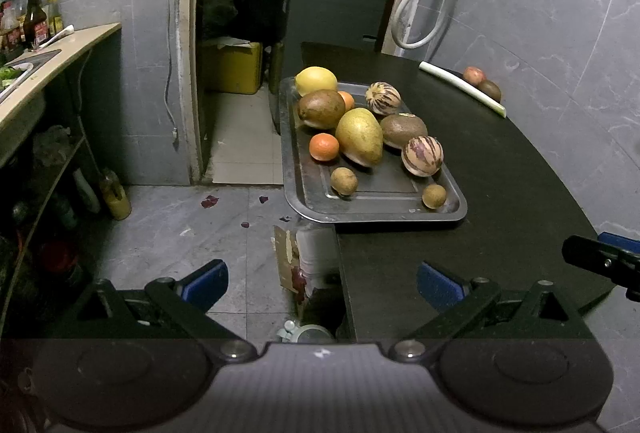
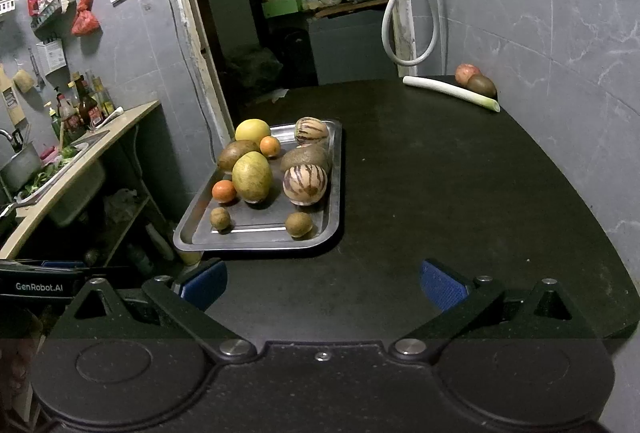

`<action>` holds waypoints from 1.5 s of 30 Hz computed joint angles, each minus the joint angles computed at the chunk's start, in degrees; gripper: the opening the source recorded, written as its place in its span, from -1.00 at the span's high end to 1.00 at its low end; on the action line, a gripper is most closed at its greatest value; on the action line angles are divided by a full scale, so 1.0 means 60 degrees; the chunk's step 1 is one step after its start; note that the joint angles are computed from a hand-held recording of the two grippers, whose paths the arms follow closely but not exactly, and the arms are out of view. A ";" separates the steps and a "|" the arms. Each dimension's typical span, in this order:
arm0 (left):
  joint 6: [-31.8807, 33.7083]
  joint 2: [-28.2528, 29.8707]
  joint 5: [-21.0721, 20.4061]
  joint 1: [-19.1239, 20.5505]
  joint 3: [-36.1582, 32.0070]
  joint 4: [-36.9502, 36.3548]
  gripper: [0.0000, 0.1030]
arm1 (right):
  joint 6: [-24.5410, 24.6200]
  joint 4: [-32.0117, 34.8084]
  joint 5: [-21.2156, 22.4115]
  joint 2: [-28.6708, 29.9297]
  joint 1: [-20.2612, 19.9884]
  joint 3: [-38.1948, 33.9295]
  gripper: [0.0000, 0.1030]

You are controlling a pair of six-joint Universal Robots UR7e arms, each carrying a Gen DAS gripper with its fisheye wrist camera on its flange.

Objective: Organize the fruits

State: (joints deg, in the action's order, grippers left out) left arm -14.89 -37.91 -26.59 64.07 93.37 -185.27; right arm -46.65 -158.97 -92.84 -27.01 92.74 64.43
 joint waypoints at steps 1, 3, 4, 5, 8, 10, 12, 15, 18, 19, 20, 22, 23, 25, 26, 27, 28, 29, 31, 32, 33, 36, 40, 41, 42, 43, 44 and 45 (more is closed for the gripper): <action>-0.0022 0.0003 0.0012 -0.0004 -0.0004 0.0007 -0.99 | -0.0001 -0.0021 -0.0007 -0.0011 -0.0002 0.0031 -0.99; -0.0038 0.0002 0.0007 -0.0002 -0.0007 0.0027 -0.99 | -0.0004 -0.0012 -0.0006 -0.0001 0.0000 0.0009 -0.99; -0.0011 0.0003 0.0007 -0.0002 -0.0004 -0.0001 -0.99 | -0.0001 0.0007 -0.0006 0.0010 0.0002 -0.0017 -0.99; -0.0012 0.0007 0.0010 -0.0003 -0.0006 -0.0002 -0.99 | -0.0001 0.0007 -0.0006 0.0010 0.0002 -0.0017 -0.99; -0.0037 0.0008 0.0011 -0.0003 -0.0010 0.0008 -0.99 | -0.0001 0.0017 -0.0012 0.0013 0.0006 -0.0028 -0.99; -0.0021 0.0005 0.0015 -0.0004 -0.0007 -0.0003 -0.99 | -0.0004 0.0021 -0.0011 0.0015 0.0006 -0.0034 -0.99; -0.0046 -0.0003 0.0015 -0.0003 -0.0006 0.0028 -0.99 | 0.0000 0.0022 -0.0018 0.0016 0.0009 -0.0035 -0.99; -0.0055 -0.0004 0.0003 0.0008 -0.0003 0.0045 -0.99 | 0.0002 0.0029 -0.0016 0.0016 0.0012 -0.0039 -0.99; -0.0041 -0.0007 -0.0006 0.0017 -0.0001 0.0041 -0.99 | 0.0007 0.0038 -0.0025 0.0017 0.0017 -0.0044 -0.99; -0.0044 -0.0010 -0.0003 0.0017 -0.0003 0.0050 -0.99 | 0.0005 0.0040 -0.0026 0.0019 0.0019 -0.0047 -0.99; -0.0053 -0.0019 -0.0004 0.0021 0.0008 0.0052 -0.99 | -0.0007 0.0014 -0.0022 0.0005 0.0010 -0.0004 -0.99; -0.0063 -0.0033 -0.0007 0.0040 0.0025 0.0049 -0.99 | -0.0021 -0.0010 -0.0019 -0.0006 0.0000 0.0036 -0.99; -0.0047 -0.0040 -0.0011 0.0056 0.0030 0.0036 -0.99 | -0.0035 -0.0046 -0.0014 -0.0032 -0.0009 0.0100 -0.99; -0.0046 -0.0043 -0.0011 0.0073 0.0027 0.0051 -0.99 | -0.0046 -0.0069 -0.0014 -0.0046 -0.0014 0.0137 -0.99; -0.0035 -0.0049 -0.0019 0.0078 0.0031 0.0054 -0.99 | -0.0042 -0.0070 -0.0016 -0.0045 -0.0012 0.0136 -0.99; -0.0029 -0.0046 -0.0017 0.0078 0.0042 0.0038 -0.99 | -0.0047 -0.0089 -0.0020 -0.0062 -0.0017 0.0171 -0.99; -0.0041 -0.0051 -0.0014 0.0070 0.0030 0.0057 -0.99 | -0.0048 -0.0084 -0.0017 -0.0056 -0.0015 0.0163 -0.99; -0.0034 -0.0046 -0.0013 0.0070 0.0039 0.0029 -0.99 | -0.0048 -0.0084 -0.0017 -0.0056 -0.0015 0.0163 -0.99; -0.0064 -0.0052 -0.0018 0.0072 0.0037 0.0059 -0.99 | -0.0063 -0.0077 -0.0029 -0.0055 -0.0009 0.0155 -0.99; -0.0067 -0.0057 -0.0026 0.0072 0.0043 0.0057 -0.99 | -0.0095 -0.0110 -0.0038 -0.0065 -0.0008 0.0197 -0.99; -0.0053 -0.0062 -0.0026 0.0072 0.0045 0.0051 -0.99 | -0.0118 -0.0135 -0.0045 -0.0090 -0.0010 0.0243 -0.99; -0.0062 -0.0075 -0.0054 0.0076 0.0063 0.0054 -0.99 | -0.0129 -0.0159 -0.0063 -0.0115 -0.0007 0.0286 -0.99; -0.0205 -0.0089 -0.0030 0.0043 0.0080 0.0111 -0.99 | -0.0141 -0.0135 -0.0139 -0.0094 0.0020 0.0228 -0.99; -0.0226 -0.0095 -0.0026 0.0029 0.0086 0.0077 -0.99 | -0.0147 -0.0112 -0.0161 -0.0075 0.0037 0.0188 -0.99; -0.0430 -0.0130 0.0054 0.0003 0.0080 0.0320 -0.99 | -0.0154 -0.0109 -0.0155 -0.0073 0.0036 0.0184 -0.99; -0.0547 -0.0134 0.0162 -0.0013 0.0016 0.0588 -0.99 | -0.0154 -0.0109 -0.0155 -0.0073 0.0036 0.0184 -0.99; -0.0490 -0.0103 0.0324 -0.0041 -0.0054 0.0752 -0.99 | -0.0157 -0.0123 -0.0156 -0.0072 0.0038 0.0187 -0.99; -0.0348 -0.0040 0.0471 -0.0065 -0.0136 0.0797 -0.99 | -0.0171 -0.0109 -0.0162 -0.0080 0.0041 0.0177 -0.99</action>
